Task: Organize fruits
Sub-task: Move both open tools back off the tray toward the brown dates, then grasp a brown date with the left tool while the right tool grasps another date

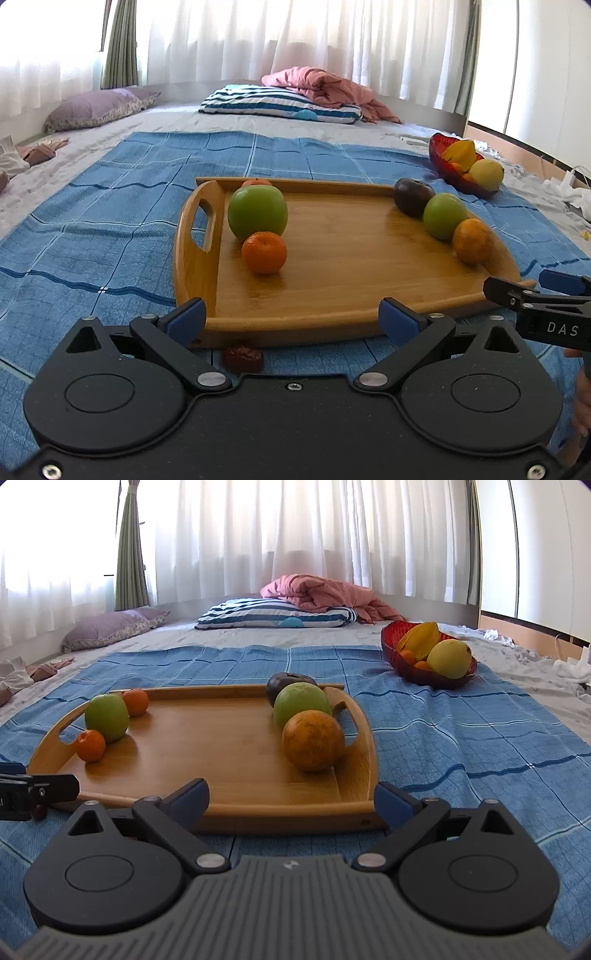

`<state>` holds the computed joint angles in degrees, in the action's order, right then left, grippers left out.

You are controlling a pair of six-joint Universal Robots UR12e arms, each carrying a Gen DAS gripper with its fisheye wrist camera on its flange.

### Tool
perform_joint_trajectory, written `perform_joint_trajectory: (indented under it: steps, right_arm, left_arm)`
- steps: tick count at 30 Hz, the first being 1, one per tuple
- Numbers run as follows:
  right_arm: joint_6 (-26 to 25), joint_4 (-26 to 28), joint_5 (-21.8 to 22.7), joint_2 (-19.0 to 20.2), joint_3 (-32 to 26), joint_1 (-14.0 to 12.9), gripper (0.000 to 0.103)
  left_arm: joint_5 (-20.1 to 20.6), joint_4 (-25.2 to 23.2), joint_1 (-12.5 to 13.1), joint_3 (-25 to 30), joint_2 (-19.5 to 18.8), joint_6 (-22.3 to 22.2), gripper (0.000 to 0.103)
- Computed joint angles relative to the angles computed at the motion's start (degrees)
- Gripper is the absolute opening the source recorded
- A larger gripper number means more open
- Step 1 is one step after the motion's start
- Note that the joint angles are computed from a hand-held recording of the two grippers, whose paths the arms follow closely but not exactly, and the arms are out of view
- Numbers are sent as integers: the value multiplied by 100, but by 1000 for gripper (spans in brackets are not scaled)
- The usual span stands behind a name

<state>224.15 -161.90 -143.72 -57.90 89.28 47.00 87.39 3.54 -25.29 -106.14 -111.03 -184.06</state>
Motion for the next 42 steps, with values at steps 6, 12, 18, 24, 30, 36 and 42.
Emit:
perform_joint_trajectory:
  steps: [6,12,18,24,30,36,42]
  right_arm:
    - [53,70,-191,24,27,91,102]
    - [155,213,-352,40,44,166,102]
    - [308,420,-462,62,43,213,102]
    - [220,467,-417,106,21,228,102]
    - [255,498,-340,134,-7,219,102]
    - [122,379,-293,145,6,207,102]
    - [113,382,-226,144,12,194,97]
  left_arm:
    - [-8,113,-25,-151,62,56,101]
    - [146,463,-66,-279,44,-73,102]
    - [195,478,-55,-330,42,-155,102]
    - [322,448,-84,-358,21,-6,102]
    - [341,402,-68,-382,22,4,96]
    - [304,243,-36,-365,19,-11,79]
    - [383,256,-56,-354,1,19,74]
